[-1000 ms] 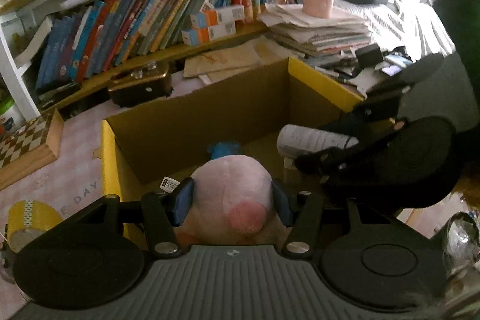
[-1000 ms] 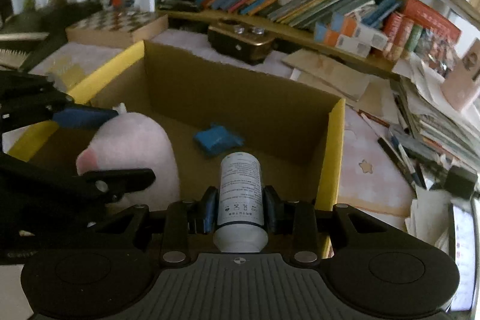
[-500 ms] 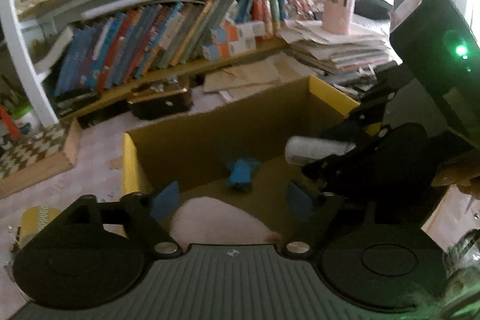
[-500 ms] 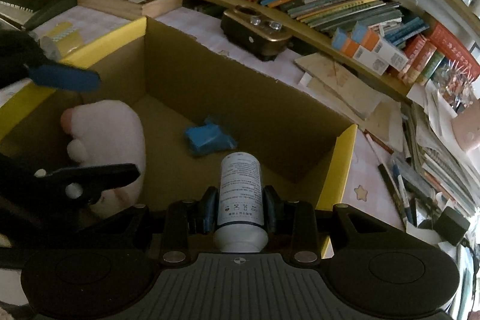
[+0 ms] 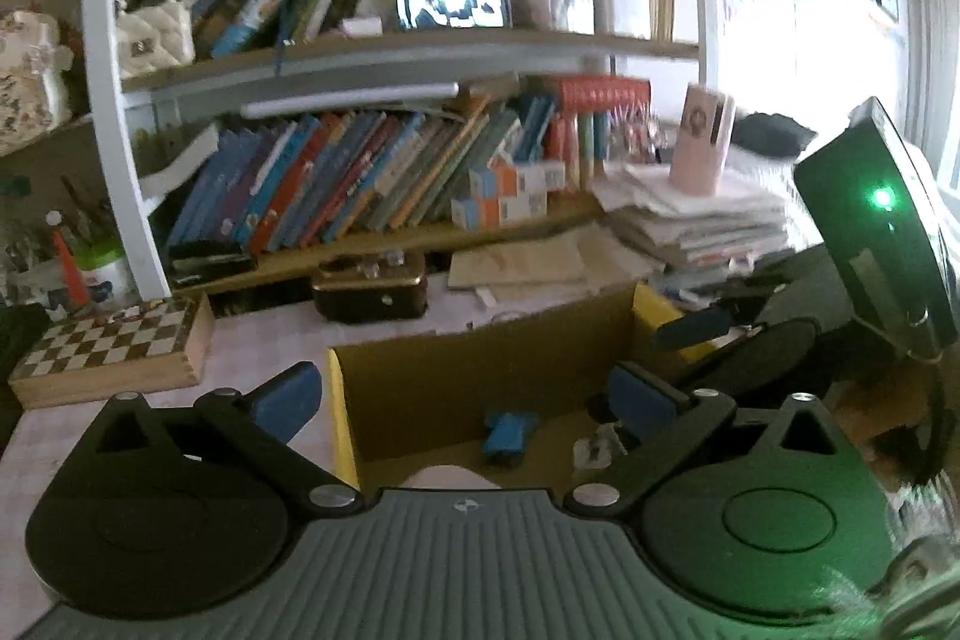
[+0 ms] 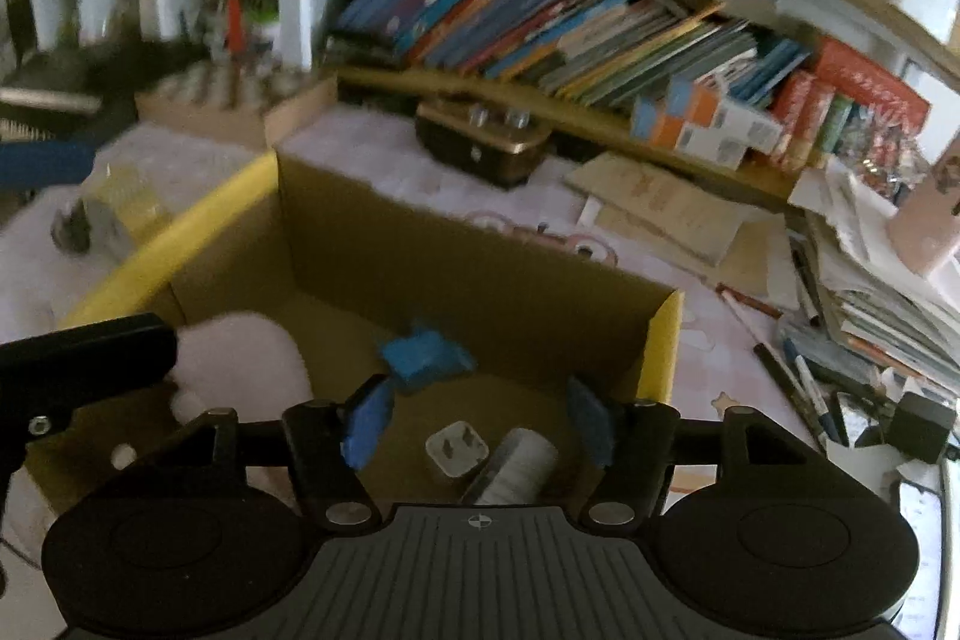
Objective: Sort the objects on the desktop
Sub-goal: 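Open the left tool over the box while the right tool releases the spray bottle inside, then withdraw both tools from the box back toward the toy car and tape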
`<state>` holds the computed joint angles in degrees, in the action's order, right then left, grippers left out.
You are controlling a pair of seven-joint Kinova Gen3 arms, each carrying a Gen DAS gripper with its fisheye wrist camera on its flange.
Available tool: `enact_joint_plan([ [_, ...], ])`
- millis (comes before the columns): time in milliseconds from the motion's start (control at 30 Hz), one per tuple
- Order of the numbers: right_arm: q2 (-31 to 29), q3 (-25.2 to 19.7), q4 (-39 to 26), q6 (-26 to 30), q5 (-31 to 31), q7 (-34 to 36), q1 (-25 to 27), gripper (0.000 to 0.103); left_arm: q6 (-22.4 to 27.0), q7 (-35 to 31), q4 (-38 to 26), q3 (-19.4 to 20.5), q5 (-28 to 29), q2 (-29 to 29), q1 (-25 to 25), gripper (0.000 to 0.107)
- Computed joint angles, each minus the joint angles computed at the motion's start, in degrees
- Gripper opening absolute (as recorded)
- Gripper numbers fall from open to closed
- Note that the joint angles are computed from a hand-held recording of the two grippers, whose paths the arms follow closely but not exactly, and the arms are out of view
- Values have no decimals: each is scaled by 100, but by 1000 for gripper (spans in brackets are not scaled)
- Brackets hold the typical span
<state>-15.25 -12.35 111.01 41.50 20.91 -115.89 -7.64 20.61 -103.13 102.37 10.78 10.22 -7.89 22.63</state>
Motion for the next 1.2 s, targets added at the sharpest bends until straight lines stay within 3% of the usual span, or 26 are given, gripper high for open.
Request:
enact_joint_plan([
  [267,-818,-569,278,22,140,-823,409,75,-50,-703,440,-798,1132,-656,566,103],
  [533,-1460,-1473,409,766,124,-1661,933,77,293,-1619,814,-1721,1900,-1151,1062,103],
  [733,-1776,-2323,347,1435,62,-2438,1331,77,647,-2792,1072,-2488,2510,-1519,1402,103],
  [967,-2072,-3380,46,2198,-294,-3243,1903,77,1464,-3593,1191,-3056,2943,-1804,1115,103],
  [1200,-2540,-4357,-384,2812,-1077,-3516,2810,77,2340,-4255,1332,-3536,3123,-2031,684,103],
])
